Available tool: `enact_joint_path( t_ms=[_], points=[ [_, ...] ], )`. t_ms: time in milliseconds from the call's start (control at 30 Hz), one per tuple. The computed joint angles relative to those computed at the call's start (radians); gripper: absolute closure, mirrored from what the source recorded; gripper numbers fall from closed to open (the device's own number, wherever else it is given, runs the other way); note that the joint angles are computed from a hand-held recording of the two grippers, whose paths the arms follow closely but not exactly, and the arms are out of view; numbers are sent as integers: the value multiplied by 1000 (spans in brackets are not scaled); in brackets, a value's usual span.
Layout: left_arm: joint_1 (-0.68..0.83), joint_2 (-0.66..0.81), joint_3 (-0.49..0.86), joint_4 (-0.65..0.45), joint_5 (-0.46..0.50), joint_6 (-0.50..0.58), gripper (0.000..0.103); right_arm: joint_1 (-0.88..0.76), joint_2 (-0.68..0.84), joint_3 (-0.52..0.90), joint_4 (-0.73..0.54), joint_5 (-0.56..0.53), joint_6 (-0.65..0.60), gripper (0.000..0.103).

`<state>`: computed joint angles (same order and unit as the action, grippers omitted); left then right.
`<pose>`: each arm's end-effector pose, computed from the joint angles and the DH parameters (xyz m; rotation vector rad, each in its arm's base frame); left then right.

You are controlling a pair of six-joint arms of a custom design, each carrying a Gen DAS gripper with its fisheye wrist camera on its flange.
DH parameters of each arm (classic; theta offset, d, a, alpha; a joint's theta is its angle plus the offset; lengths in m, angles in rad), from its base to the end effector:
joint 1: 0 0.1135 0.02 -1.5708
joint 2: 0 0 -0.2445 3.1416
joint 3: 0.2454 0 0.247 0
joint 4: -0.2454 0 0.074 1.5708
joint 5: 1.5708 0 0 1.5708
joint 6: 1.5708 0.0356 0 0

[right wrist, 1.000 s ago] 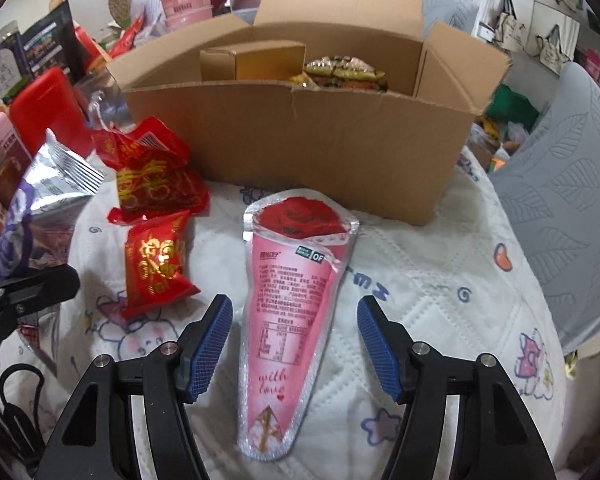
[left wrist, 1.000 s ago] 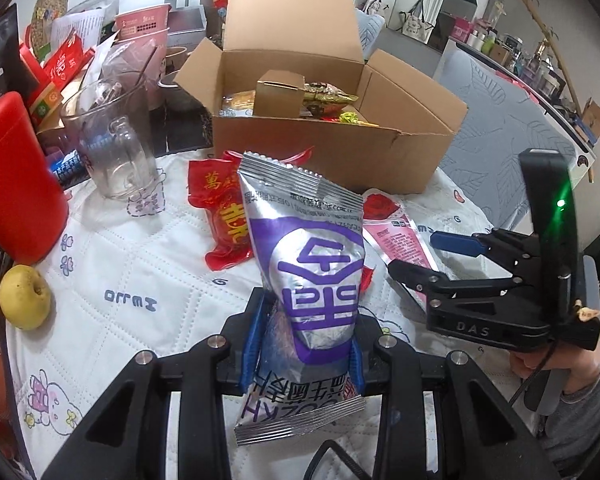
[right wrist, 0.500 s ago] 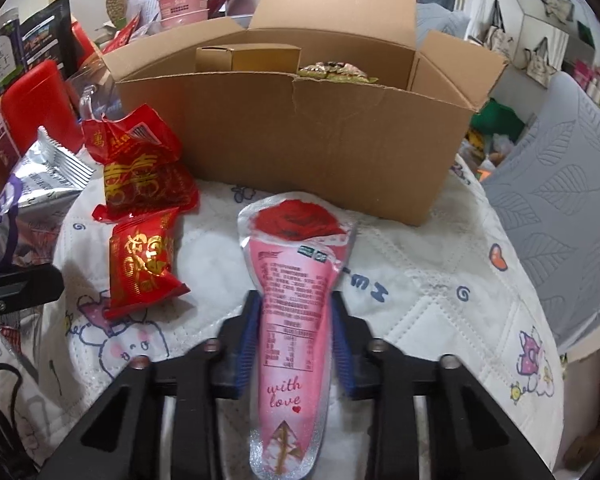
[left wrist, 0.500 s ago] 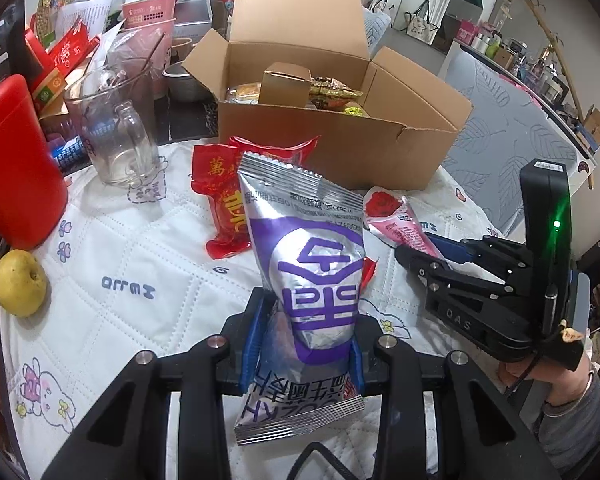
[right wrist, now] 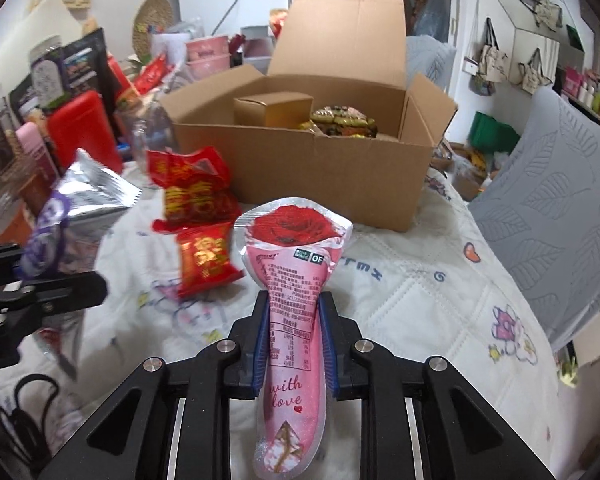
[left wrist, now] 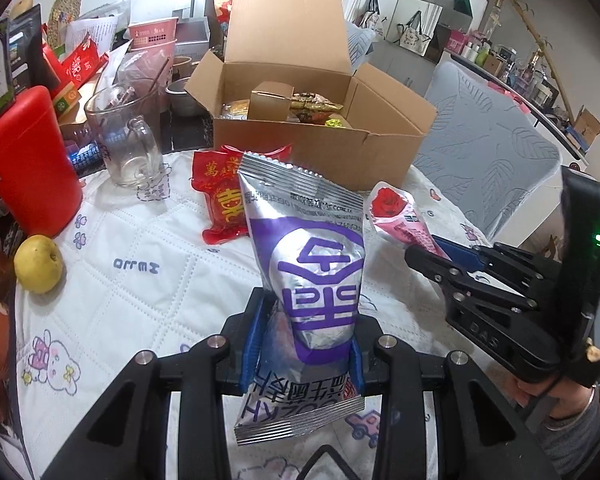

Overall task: Organize snacks
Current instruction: 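Grasp the pink rose pouch with the right tool while the left tool holds the purple bag, then carry the purple bag and pink pouch up over the cardboard box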

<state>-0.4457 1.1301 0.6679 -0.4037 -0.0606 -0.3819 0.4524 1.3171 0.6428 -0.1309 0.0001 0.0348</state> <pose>0.2066 -0.0963 0.1981 0.0510 2.4564 -0.2952 0.2331 0.1133 0.1684 -0.4950 2.3366 0.2318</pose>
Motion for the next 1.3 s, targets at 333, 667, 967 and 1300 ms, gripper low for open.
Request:
enact_joint_path(
  t_ms=[333,667,967,1300],
  points=[
    [-103,-127,-16,-70,-67,-45,68,20,-297,-80,-144,-3,36,80],
    [-203,-183,38,-122,-123,-70,68,46,-537,-110,-297,-1,79,80],
    [-212,-142,130,-99,-118,-21,68,-21,-661,-77,-388,-46,58,80],
    [-148,-8,284,-38,-73,76,68,-142,-553,39,-335,-136,-13,80]
  ],
)
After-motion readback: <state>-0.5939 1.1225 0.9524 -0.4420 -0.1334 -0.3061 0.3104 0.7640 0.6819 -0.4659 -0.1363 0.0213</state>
